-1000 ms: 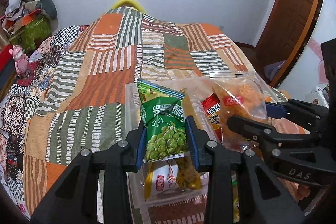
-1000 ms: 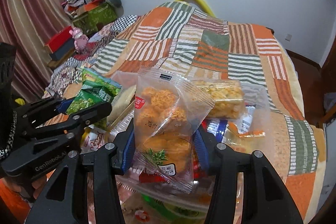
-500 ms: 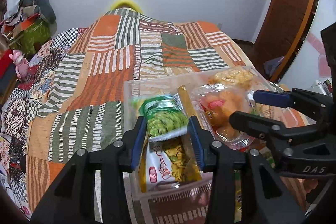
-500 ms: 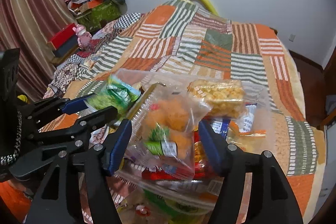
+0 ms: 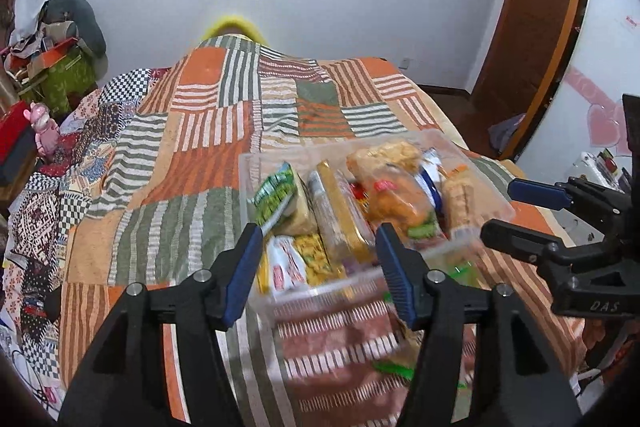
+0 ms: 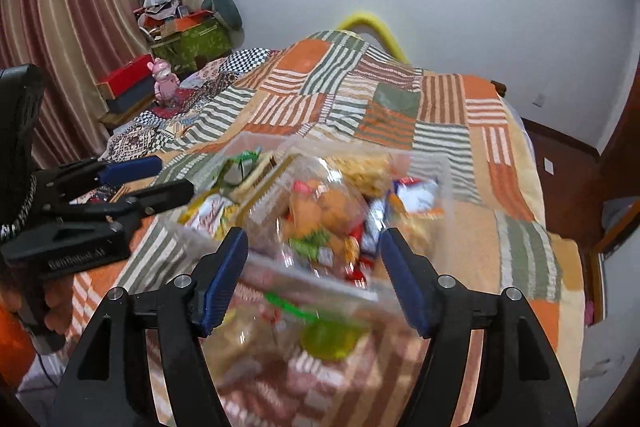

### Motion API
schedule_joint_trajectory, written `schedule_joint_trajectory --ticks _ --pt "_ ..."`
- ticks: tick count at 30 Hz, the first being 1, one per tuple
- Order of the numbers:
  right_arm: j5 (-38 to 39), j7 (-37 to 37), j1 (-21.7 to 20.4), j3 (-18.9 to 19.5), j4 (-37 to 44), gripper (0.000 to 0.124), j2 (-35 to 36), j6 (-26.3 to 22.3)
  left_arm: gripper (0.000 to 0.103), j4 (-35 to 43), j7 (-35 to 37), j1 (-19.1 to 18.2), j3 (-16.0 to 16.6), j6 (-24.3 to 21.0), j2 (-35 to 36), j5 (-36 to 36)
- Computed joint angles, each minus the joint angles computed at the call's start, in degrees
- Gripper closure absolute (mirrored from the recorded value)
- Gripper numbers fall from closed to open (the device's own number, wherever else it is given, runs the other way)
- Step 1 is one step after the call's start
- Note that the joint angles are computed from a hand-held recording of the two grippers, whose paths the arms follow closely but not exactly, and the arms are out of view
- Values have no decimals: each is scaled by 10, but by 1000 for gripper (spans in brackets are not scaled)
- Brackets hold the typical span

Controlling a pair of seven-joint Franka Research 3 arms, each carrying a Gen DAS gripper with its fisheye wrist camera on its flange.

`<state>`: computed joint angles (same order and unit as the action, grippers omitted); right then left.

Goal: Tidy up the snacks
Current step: 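Release the orange bag into the box with the right tool while the left tool releases the pea-snack bag, then grasp the green jelly cup with the right tool while the left tool grasps the brown-snack bag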

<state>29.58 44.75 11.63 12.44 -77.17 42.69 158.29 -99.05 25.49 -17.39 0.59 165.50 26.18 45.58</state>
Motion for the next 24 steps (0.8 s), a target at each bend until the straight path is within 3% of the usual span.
schedule_joint_trajectory --ticks 9,14,24 --pt "41 -21 -33 10 -94 58 -51 12 36 -37 2 -8 -25 13 -13 -17" --pt "71 -40 -49 17 -135 58 -72 17 36 -18 65 3 -65 -2 15 -87" --pt "92 -38 -54 7 -145 58 -74 5 36 39 153 -12 -83 -30 78 -182"
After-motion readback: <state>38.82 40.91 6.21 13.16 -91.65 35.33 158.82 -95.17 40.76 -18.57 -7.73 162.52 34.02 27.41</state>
